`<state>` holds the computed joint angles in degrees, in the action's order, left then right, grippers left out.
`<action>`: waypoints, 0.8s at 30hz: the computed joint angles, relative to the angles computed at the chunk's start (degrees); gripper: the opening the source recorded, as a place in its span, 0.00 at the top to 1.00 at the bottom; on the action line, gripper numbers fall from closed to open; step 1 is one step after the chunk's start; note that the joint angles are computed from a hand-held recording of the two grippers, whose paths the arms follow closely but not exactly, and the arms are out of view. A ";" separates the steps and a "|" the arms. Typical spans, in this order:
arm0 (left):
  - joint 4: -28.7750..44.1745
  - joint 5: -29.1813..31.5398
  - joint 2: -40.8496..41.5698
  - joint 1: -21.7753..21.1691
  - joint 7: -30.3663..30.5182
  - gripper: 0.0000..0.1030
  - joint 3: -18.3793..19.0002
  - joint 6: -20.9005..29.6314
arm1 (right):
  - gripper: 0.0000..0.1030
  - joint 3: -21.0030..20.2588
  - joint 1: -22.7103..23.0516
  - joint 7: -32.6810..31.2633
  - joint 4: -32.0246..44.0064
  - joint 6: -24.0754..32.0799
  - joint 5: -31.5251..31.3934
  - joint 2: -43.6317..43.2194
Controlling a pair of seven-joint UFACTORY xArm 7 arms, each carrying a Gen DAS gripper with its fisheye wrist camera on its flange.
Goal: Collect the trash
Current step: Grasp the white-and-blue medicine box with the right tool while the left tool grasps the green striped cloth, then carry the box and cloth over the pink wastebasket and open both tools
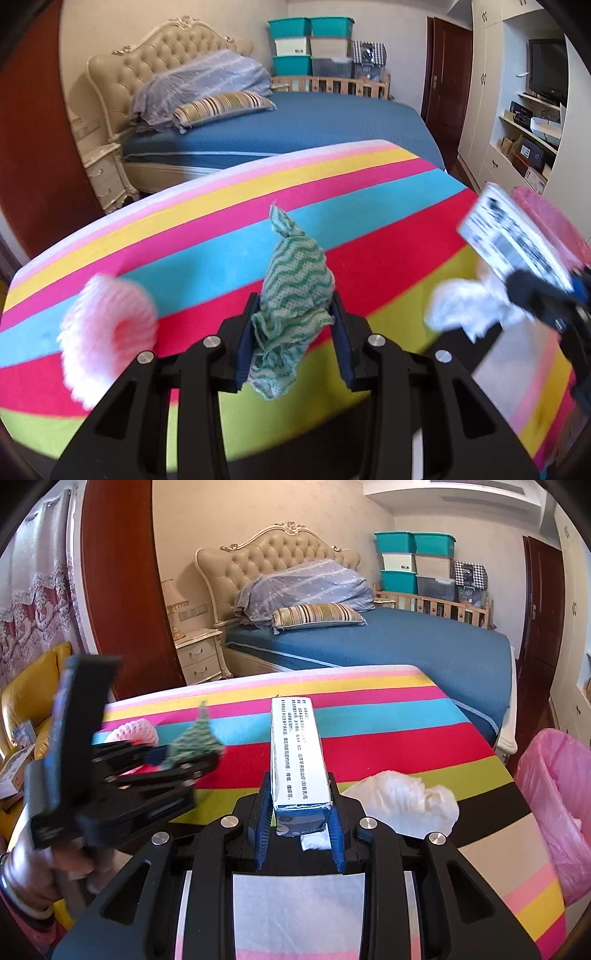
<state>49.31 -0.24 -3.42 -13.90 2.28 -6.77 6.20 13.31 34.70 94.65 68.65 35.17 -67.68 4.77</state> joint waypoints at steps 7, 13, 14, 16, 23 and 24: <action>-10.73 -0.85 -10.76 -0.47 0.23 0.65 1.33 -3.05 | 0.74 0.94 1.81 0.60 0.29 2.53 -0.75 0.19; -19.26 -2.56 -20.76 -1.97 -0.58 0.65 2.51 -4.66 | 0.74 1.78 3.25 0.49 0.17 4.70 -1.32 -0.18; -20.69 -2.40 -22.37 -1.58 -1.11 0.65 2.14 -5.12 | 0.74 1.87 3.35 0.59 0.09 4.58 -1.36 -0.23; -22.66 -2.21 -24.62 -1.62 -1.58 0.65 2.56 -5.62 | 0.74 2.20 3.79 0.55 0.06 5.22 -1.55 -0.22; -25.73 -2.08 -27.88 -2.14 -2.94 0.65 3.76 -6.67 | 0.74 2.59 4.74 0.85 -0.03 6.11 -1.88 -0.14; -26.09 -2.05 -28.22 -1.77 -3.50 0.65 3.27 -6.86 | 0.74 2.58 4.77 0.93 -0.12 6.04 -1.93 -0.16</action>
<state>23.23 -2.29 -31.63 -15.67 -1.23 -3.50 -0.66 15.89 39.48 95.58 68.53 41.21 -69.61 4.61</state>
